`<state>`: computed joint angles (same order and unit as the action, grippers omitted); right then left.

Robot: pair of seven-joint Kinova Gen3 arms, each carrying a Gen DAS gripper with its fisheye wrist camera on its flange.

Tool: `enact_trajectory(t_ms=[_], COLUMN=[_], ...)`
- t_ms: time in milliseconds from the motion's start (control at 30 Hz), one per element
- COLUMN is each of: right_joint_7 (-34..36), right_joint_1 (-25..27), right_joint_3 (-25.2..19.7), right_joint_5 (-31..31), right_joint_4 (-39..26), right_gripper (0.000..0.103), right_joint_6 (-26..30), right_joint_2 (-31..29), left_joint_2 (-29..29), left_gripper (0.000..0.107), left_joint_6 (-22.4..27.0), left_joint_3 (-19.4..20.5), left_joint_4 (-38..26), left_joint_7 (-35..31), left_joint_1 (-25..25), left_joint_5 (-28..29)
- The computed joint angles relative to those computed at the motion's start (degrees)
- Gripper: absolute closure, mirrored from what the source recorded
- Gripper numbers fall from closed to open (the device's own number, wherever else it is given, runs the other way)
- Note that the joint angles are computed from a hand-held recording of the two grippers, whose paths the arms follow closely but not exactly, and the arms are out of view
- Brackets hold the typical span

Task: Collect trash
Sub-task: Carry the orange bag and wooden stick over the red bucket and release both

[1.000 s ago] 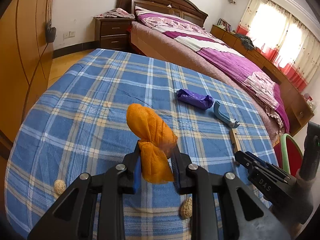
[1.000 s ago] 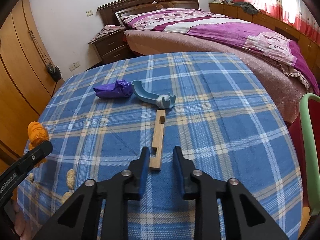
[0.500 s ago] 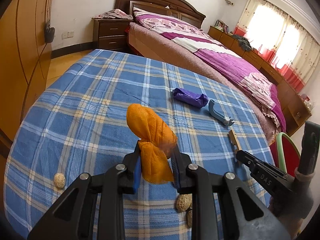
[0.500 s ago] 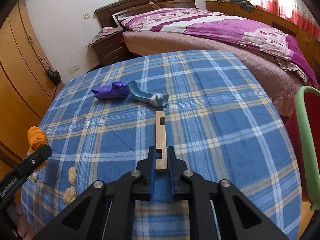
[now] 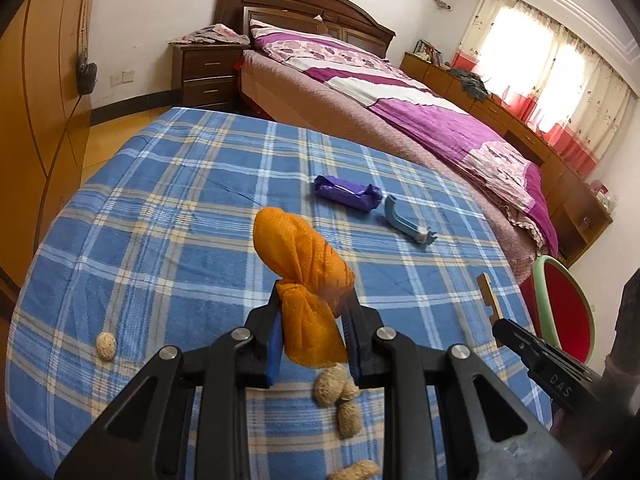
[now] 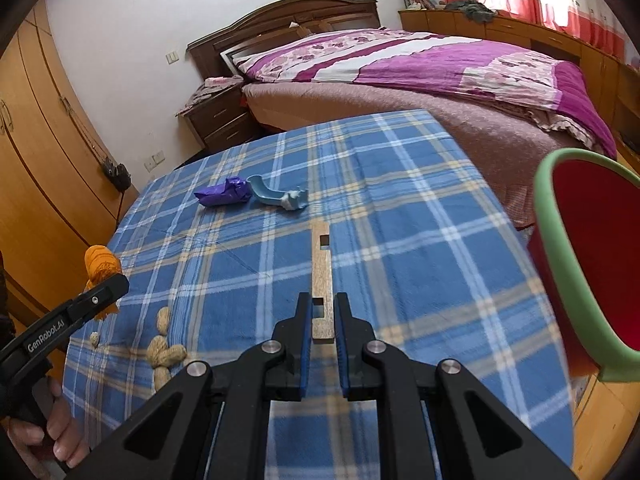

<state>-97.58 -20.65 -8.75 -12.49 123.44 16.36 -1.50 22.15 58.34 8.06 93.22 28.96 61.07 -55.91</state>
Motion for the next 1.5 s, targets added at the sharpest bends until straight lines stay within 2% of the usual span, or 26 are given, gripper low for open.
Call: enact_trajectory(t_ms=[267,400,900,1200,1500], right_joint_7=[6.68,9.76,15.31,19.08,18.67], right_joint_1=[-0.11,-0.57,-2.41,-4.11,-2.52], right_joint_3=[4.04,6.98,16.65,23.64,26.39], right_joint_5=[-7.02,-9.9,-14.29,-16.42,-15.58], right_joint_4=[3.86,5.5,9.35,10.76,11.78], right_gripper=[0.091,0.091,0.091,0.09,0.09], right_joint_6=[-0.33,-0.18,-0.26,-0.35,-1.25], right_joint_2=[-4.66,-6.98,-13.7,-16.48,-17.57], left_joint_2=[0.8,1.05,3.49,6.44,11.0], left_gripper=[0.082,0.082,0.082,0.082,0.082], left_joint_6=[0.88,-0.23,-2.57,-2.46,-2.09], left_joint_3=[0.27,0.15,-1.4,-2.95,-4.95], left_joint_4=[-2.59,-3.67,-9.66,-15.86,-24.99], left_joint_7=[-1.62,-2.48,-8.77,-15.83,-26.2], left_joint_1=[1.43,1.8,3.7,5.11,6.27], left_joint_5=[-0.67,-0.65,1.29,3.51,7.79])
